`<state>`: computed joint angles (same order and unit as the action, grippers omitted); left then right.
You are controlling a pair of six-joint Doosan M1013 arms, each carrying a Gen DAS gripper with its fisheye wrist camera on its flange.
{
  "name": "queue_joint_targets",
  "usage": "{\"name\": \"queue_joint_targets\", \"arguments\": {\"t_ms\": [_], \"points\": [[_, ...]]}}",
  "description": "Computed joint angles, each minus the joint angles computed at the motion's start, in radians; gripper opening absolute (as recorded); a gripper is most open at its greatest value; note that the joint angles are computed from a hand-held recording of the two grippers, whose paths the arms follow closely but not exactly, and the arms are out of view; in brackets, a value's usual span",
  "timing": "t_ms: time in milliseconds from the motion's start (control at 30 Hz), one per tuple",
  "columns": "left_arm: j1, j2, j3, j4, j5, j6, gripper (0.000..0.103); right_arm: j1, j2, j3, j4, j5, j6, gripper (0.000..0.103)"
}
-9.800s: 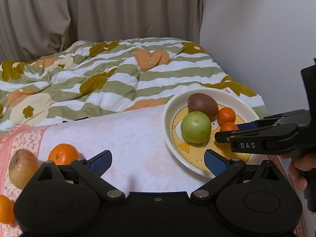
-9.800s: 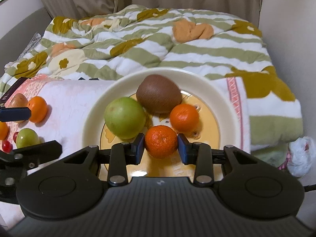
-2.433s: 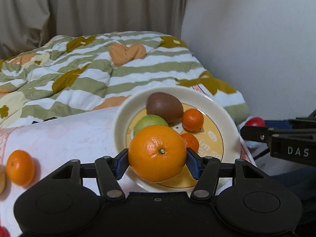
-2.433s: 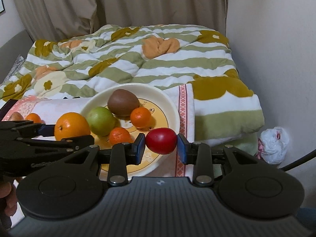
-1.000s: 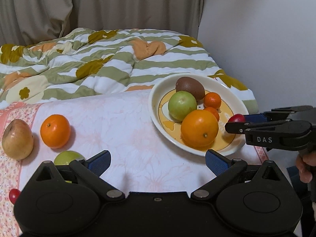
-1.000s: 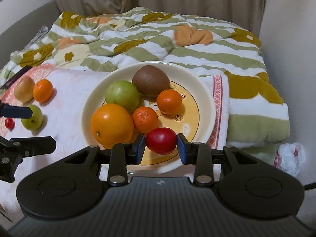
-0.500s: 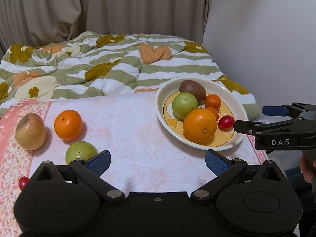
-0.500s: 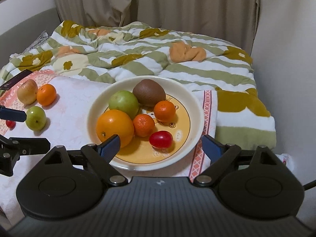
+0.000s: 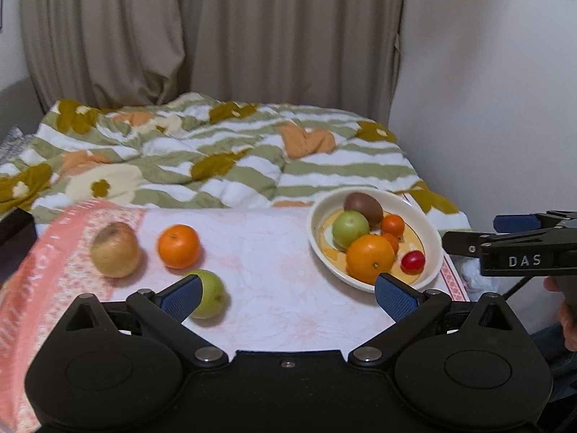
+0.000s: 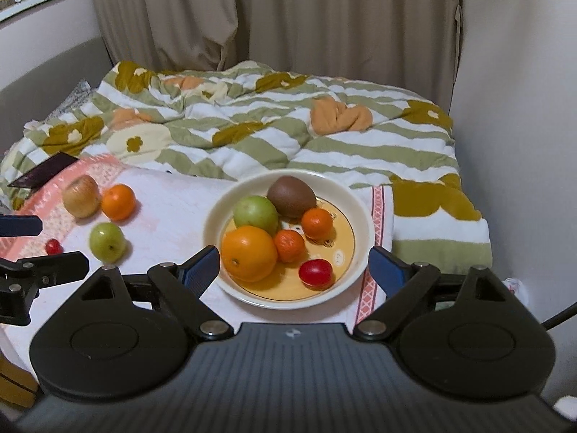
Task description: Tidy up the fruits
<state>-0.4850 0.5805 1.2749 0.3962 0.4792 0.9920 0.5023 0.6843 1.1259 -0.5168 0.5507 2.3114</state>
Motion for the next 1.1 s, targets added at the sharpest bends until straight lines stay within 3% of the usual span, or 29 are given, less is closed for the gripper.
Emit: {"name": "queue_joint_targets", "arguments": {"t_ms": [267,533,633,800,1100], "points": [[0.023,-0.072,0.088,0.133,-0.019,-0.146,0.103,0.038,-0.021,-0.006,-0.014,0.003,0.032,0.103],[0.079,-0.119,0.159,0.188,-0.067,-0.159,0.103,0.096,0.001,-0.072,-0.052,0.077,0.121,0.103],[0.107,-0.125,0.172,0.117,-0.089,-0.052,0.103,0.121,0.020,-0.108,-0.079,0.119,0.186,0.103],[0.167,-0.124,0.180,-0.172,-0.114,0.260,0.103,0.160,0.074,-0.203,-0.106,0.212,0.243,0.103],[0.250,-0.080,0.143,-0.496,-0.063,0.645,0.103,0.201,0.210,-0.410,-0.084,0.353,0.278,0.103]]}}
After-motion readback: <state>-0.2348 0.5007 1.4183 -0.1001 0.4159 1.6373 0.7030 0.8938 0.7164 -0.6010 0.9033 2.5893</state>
